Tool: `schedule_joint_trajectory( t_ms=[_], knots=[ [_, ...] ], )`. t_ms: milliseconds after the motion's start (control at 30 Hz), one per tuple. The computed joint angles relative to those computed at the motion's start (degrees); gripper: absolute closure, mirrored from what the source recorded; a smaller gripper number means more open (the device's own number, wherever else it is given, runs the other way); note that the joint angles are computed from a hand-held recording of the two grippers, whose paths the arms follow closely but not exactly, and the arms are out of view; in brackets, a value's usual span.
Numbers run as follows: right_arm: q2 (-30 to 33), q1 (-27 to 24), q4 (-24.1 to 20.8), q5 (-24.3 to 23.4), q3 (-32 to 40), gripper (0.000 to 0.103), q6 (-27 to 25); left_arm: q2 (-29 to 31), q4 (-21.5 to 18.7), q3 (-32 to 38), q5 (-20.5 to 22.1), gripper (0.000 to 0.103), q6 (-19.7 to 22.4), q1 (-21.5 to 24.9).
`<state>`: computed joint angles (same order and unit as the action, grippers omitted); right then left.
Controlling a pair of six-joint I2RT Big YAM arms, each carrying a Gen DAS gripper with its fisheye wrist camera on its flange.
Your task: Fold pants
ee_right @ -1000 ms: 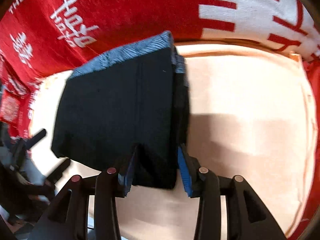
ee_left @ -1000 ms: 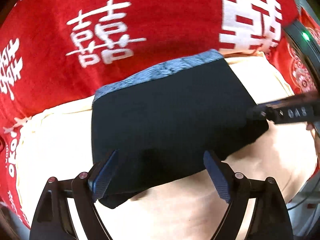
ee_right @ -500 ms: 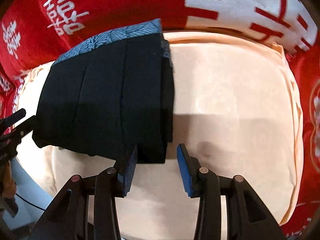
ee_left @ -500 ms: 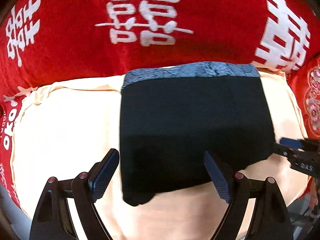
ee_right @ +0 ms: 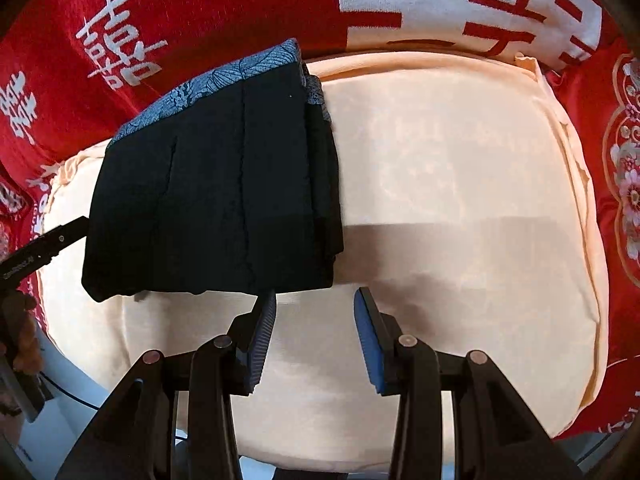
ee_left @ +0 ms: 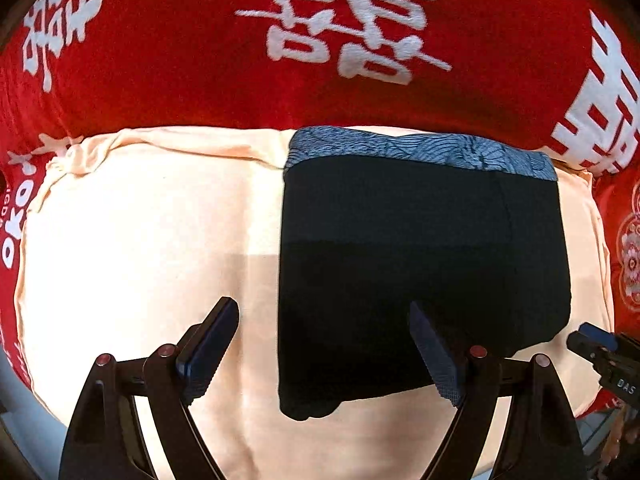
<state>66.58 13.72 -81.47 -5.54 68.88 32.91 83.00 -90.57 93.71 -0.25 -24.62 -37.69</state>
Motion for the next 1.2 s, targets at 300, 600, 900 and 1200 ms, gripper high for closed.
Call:
schedule_joint_trajectory(
  t_ms=[300, 600, 900, 1200],
  knots=[
    [1.9, 0.6, 0.3, -0.3, 2.1, 0.032, 0.4, 0.9, 0.1, -0.5, -0.3, 0.016, 0.6, 1.2],
    [2.8, -1.2, 2.2, -3.5, 2.1, 0.024, 0.5, 1.6, 0.4, -0.8, 0.5, 0.0, 1.3, 2.3],
    [2.2, -6.3, 5.5, -8.7, 0.6, 0.022, -2.7, 3.0, 1.1, -1.3, 8.8, 0.0, 3.3, 5.7],
    [5.4, -13.8, 9.5, -19.0, -1.7, 0.021, -7.8, 6.0, 4.5, -0.3, 14.4, 0.0, 5.3, 9.1]
  ],
)
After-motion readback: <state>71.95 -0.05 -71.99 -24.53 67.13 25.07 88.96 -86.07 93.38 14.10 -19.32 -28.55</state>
